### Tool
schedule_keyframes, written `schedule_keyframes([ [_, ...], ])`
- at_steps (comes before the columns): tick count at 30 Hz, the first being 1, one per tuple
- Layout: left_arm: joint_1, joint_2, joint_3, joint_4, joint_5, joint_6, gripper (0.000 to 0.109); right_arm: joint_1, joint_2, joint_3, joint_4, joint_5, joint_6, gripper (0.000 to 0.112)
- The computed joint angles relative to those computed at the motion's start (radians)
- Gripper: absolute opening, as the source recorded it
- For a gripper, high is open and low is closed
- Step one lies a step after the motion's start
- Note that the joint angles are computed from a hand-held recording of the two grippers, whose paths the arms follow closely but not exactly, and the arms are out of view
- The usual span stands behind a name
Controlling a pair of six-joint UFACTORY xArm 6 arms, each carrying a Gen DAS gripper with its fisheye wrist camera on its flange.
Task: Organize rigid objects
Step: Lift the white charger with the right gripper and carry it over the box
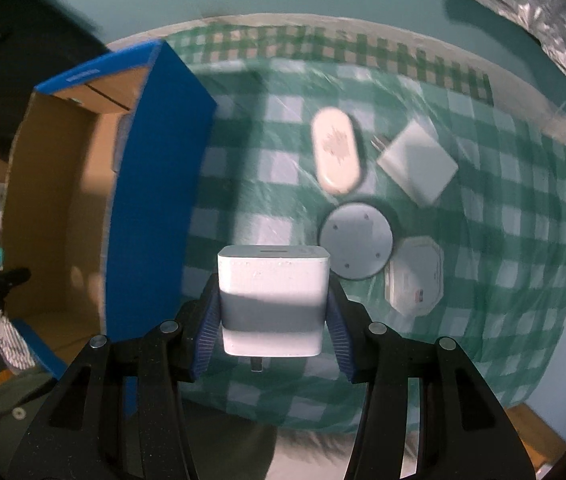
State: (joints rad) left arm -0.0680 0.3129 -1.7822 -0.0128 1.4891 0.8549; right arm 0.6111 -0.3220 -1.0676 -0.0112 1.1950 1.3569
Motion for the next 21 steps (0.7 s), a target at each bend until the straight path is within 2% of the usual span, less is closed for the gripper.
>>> schedule_keyframes([
  [9, 0.000, 0.002, -0.003, 0.000, 0.002, -0.001, 0.008, -0.017, 0.091, -0.163, -0.029, 0.049, -0.082, 0.049],
  [21, -0.001, 0.003, -0.004, 0.001, 0.003, -0.001, 0.008, -0.033, 0.257, -0.379, -0.029, 0.046, -0.250, 0.049],
])
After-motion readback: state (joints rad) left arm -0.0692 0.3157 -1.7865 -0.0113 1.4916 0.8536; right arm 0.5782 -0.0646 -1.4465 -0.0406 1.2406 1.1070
